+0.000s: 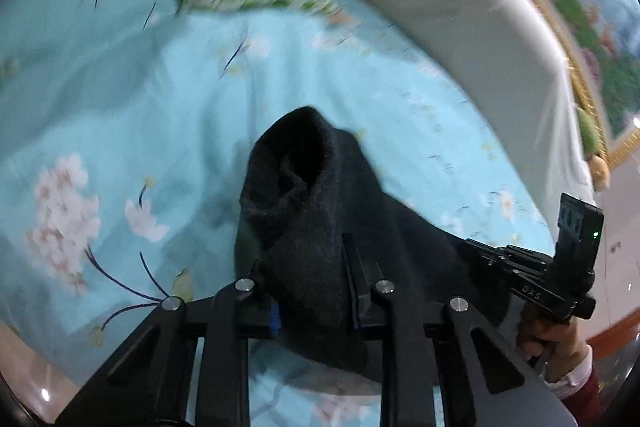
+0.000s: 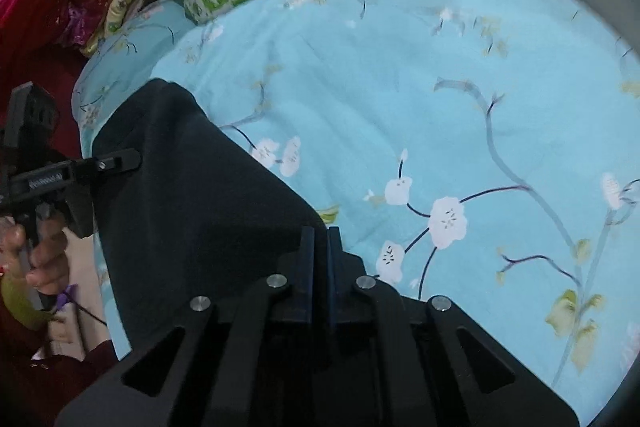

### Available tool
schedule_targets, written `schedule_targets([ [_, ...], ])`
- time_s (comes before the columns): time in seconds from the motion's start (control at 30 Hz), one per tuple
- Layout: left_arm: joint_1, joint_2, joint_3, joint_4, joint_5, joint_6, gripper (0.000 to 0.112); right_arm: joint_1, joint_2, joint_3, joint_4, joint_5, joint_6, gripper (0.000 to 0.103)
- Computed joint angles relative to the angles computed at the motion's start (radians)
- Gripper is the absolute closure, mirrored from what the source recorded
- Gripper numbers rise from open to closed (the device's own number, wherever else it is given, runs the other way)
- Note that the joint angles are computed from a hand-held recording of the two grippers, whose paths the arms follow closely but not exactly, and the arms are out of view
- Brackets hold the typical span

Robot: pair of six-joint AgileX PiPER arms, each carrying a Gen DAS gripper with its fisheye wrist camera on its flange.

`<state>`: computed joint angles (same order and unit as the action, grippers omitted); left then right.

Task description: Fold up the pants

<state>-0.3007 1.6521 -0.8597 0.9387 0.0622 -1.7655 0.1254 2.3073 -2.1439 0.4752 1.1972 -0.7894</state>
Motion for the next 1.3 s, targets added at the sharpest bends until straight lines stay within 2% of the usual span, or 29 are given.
schedule_targets([
  [0.1,-0.049,-0.097,0.013,0.155,0.055,-0.114,0.089,-0.025,-0.180,0.254,0.120,-0.162,-0.090,0.098],
  [0.17,-0.074,-0.140,0.016,0.208,0.096,-0.136,0.089,-0.046,-0.264,0.360,0.205,-0.242,-0.136,0.098],
  [0.23,-0.079,-0.151,0.013,0.294,0.106,-0.179,0.089,-0.061,-0.309,0.422,0.274,-0.304,-0.172,0.098],
  [0.33,-0.071,-0.119,-0.015,0.283,0.135,-0.101,0.089,-0.023,-0.316,0.459,0.254,-0.411,-0.162,0.098],
  [0.4,-0.063,-0.058,-0.051,0.286,0.154,-0.060,0.089,0.024,-0.295,0.472,0.182,-0.500,-0.133,0.098],
  [0.47,-0.045,0.014,-0.096,0.263,0.173,0.006,0.089,0.057,-0.258,0.456,0.112,-0.550,-0.080,0.098],
  [0.6,-0.009,0.121,-0.154,0.248,0.191,0.085,0.089,0.071,-0.170,0.388,0.044,-0.569,0.014,0.098],
  [0.67,-0.016,0.167,-0.186,0.289,0.233,0.083,0.087,0.071,-0.142,0.365,0.027,-0.567,0.036,0.098],
  [0.73,-0.036,0.198,-0.205,0.340,0.297,0.066,0.081,0.071,-0.129,0.361,0.021,-0.571,0.047,0.098],
  [0.83,-0.051,0.237,-0.236,0.335,0.367,0.099,0.071,0.072,-0.103,0.331,-0.008,-0.546,0.087,0.096],
  [0.93,-0.045,0.232,-0.238,0.297,0.393,0.119,0.061,0.052,-0.114,0.338,0.014,-0.540,0.117,0.089],
  [1.0,-0.045,0.206,-0.218,0.297,0.399,0.103,0.059,0.032,-0.148,0.374,0.050,-0.533,0.110,0.086],
  [1.07,-0.066,0.177,-0.203,0.298,0.444,0.085,0.059,0.000,-0.216,0.453,0.121,-0.546,0.054,0.086],
  [1.13,-0.110,0.144,-0.192,0.309,0.548,0.050,0.058,-0.049,-0.291,0.543,0.232,-0.548,-0.048,0.082],
  [1.17,-0.122,0.121,-0.183,0.311,0.576,0.035,0.056,-0.081,-0.335,0.597,0.292,-0.544,-0.107,0.076],
  [1.23,-0.121,0.062,-0.155,0.309,0.561,0.003,0.053,-0.140,-0.424,0.708,0.388,-0.540,-0.200,0.068],
  [1.3,-0.113,0.012,-0.141,0.285,0.505,0.006,0.053,-0.199,-0.493,0.797,0.446,-0.531,-0.261,0.067],
])
